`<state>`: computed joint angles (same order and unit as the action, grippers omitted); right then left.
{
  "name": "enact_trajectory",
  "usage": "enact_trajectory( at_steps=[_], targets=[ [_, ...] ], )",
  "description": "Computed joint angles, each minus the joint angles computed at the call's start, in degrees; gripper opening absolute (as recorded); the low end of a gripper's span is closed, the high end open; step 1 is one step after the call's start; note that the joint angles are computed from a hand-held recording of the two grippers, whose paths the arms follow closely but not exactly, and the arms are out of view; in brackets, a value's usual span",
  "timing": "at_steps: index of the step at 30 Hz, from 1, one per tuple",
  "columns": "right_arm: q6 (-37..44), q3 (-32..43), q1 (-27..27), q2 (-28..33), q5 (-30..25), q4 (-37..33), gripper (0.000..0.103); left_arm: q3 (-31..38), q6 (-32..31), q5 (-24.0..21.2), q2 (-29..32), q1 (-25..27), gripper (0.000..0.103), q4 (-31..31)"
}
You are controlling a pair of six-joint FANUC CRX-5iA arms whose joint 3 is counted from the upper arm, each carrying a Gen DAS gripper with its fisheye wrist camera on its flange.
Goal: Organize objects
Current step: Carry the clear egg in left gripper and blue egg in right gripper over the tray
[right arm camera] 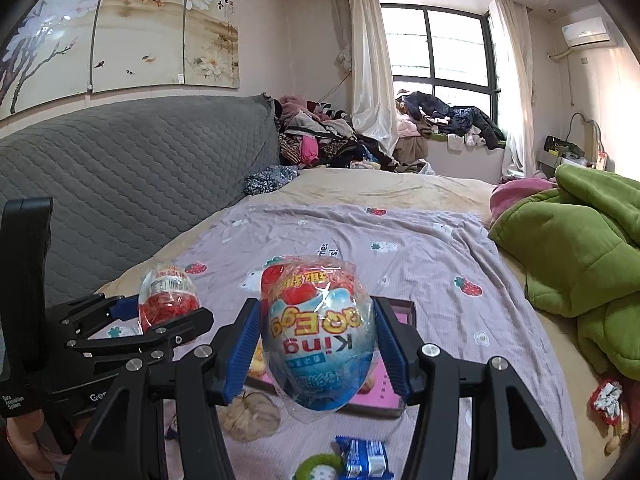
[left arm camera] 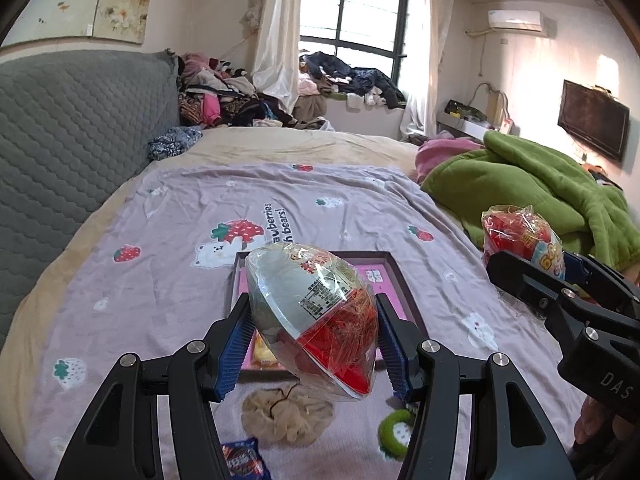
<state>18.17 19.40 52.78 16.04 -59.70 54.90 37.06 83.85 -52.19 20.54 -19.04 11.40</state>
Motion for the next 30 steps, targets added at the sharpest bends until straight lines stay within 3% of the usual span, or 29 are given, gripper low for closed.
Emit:
enact_trajectory(
  at_steps=[8, 18, 22, 30],
  targets=[
    [-2.09, -2.17, -3.68, 0.80, 4.85, 0.20, 0.056, 3.45, 2.62, 1.82, 4.81, -0.76, 0.060, -2.69],
    [-3.44, -2.95, -7.88, 3.77, 6.68, -1.91, 0.056, 14.33, 8.41, 0.38, 14.40, -3.26, 0.060, -9.19],
    [-2.47, -2.22, -9.39, 5.56, 6.61, -3.81, 0.056, 15.62, 8.81, 1.01, 17.24, -3.61, 0.060, -8.52],
    [-0.40, -0.82, -12.16, 8.88, 7.36, -8.93, 0.056, 20.09, 10.12, -2.00, 22.54, -4.14, 0.060, -11.49]
  ],
)
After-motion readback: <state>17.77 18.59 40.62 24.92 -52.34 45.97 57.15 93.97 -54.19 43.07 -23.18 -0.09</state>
